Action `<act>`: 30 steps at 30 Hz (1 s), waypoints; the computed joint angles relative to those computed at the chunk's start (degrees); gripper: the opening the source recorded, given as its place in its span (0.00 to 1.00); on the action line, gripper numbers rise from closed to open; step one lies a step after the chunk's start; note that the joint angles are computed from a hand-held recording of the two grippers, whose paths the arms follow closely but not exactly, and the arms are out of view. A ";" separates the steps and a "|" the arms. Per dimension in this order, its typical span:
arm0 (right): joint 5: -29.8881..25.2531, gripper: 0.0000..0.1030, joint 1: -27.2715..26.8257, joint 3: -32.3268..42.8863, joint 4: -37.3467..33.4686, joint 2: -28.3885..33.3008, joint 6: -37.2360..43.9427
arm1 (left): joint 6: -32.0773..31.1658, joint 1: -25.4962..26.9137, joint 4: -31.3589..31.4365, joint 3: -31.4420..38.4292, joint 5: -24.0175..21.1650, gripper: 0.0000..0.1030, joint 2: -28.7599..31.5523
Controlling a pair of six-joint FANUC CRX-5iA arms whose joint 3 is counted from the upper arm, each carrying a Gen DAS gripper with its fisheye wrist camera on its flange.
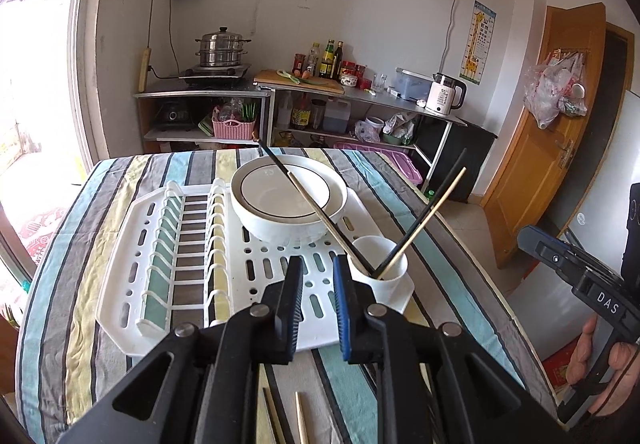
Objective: Organize utensils
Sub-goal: 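Withdraw both tools from the cup toward the remaining loose chopsticks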
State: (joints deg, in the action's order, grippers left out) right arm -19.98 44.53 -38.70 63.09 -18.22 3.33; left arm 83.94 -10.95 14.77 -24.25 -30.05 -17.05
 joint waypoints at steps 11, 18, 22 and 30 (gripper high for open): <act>-5.49 0.19 9.68 -7.96 2.19 -7.66 -4.00 | -3.47 0.36 4.65 -13.62 -0.41 0.16 -14.05; -7.45 0.19 13.35 -11.16 1.63 -10.50 -6.40 | -1.45 0.55 2.84 -17.95 -2.58 0.16 -19.55; -7.86 0.19 14.39 -11.42 0.57 -10.34 -5.95 | -2.02 0.57 2.96 -19.16 -3.78 0.16 -20.56; -7.18 0.19 14.37 -10.61 -2.07 -8.44 -3.76 | -1.32 0.51 2.05 -19.25 -4.44 0.16 -19.11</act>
